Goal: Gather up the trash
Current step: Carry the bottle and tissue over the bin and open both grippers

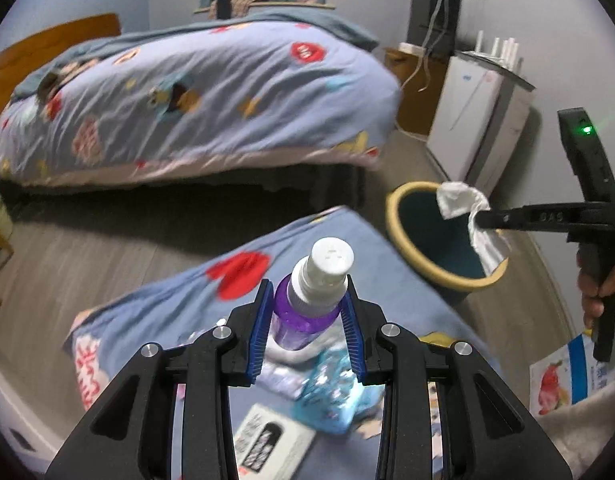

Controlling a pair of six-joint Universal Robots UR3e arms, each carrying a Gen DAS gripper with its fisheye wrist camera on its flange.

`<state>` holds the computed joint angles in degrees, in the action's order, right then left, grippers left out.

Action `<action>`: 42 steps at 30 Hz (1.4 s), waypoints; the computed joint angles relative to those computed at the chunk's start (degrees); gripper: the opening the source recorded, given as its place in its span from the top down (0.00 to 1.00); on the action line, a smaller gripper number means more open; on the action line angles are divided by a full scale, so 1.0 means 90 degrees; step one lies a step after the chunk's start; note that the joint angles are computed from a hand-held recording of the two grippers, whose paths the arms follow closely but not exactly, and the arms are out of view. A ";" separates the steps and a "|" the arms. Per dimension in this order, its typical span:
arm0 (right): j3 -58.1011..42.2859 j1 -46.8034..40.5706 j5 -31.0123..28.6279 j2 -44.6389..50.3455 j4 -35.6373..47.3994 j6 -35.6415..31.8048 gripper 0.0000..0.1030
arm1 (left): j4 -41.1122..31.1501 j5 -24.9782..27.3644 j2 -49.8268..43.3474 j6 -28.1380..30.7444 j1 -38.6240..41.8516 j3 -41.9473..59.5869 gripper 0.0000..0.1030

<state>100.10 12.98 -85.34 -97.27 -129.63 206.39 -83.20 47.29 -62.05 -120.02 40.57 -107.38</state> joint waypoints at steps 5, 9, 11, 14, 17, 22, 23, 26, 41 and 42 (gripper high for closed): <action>0.0828 -0.0877 0.0359 -0.0891 0.0115 -0.0389 0.92 | 0.0977 0.0243 -0.0094 -0.0964 -0.1051 -0.0146 0.66; 0.1353 -0.1530 0.0635 -0.1432 0.0225 -0.0719 0.92 | 0.1969 0.0608 -0.0390 -0.1793 -0.2087 -0.0256 0.66; 0.1570 -0.1846 0.0715 -0.1673 0.0293 -0.0931 0.92 | 0.2375 0.0796 -0.0588 -0.2126 -0.2530 -0.0271 0.66; 0.1902 -0.2368 0.0953 -0.2004 0.0361 -0.1253 0.92 | 0.2992 0.1135 -0.0937 -0.2601 -0.3220 -0.0294 0.66; 0.2236 -0.2874 0.1154 -0.2234 0.0420 -0.1556 0.92 | 0.3586 0.1531 -0.1414 -0.3026 -0.3920 -0.0256 0.66; 0.2719 -0.3628 0.1465 -0.2447 0.0433 -0.1876 0.92 | 0.4199 0.1929 -0.2023 -0.3451 -0.4658 -0.0198 0.66; 0.2755 -0.3729 0.1476 -0.2441 0.0453 -0.1951 0.92 | 0.4229 0.1938 -0.2099 -0.3482 -0.4726 -0.0180 0.66; 0.2812 -0.3841 0.1375 -0.2283 0.0293 -0.1974 0.92 | 0.4502 0.2069 -0.2557 -0.3659 -0.5085 0.0030 0.66; 0.3258 -0.3957 0.1292 -0.1860 -0.0322 -0.1676 0.92 | 0.5882 0.2482 -0.4645 -0.4365 -0.6226 0.0976 0.66; 0.3261 -0.3922 0.1272 -0.1806 -0.0381 -0.1650 0.92 | 0.5919 0.2497 -0.4688 -0.4377 -0.6234 0.0987 0.66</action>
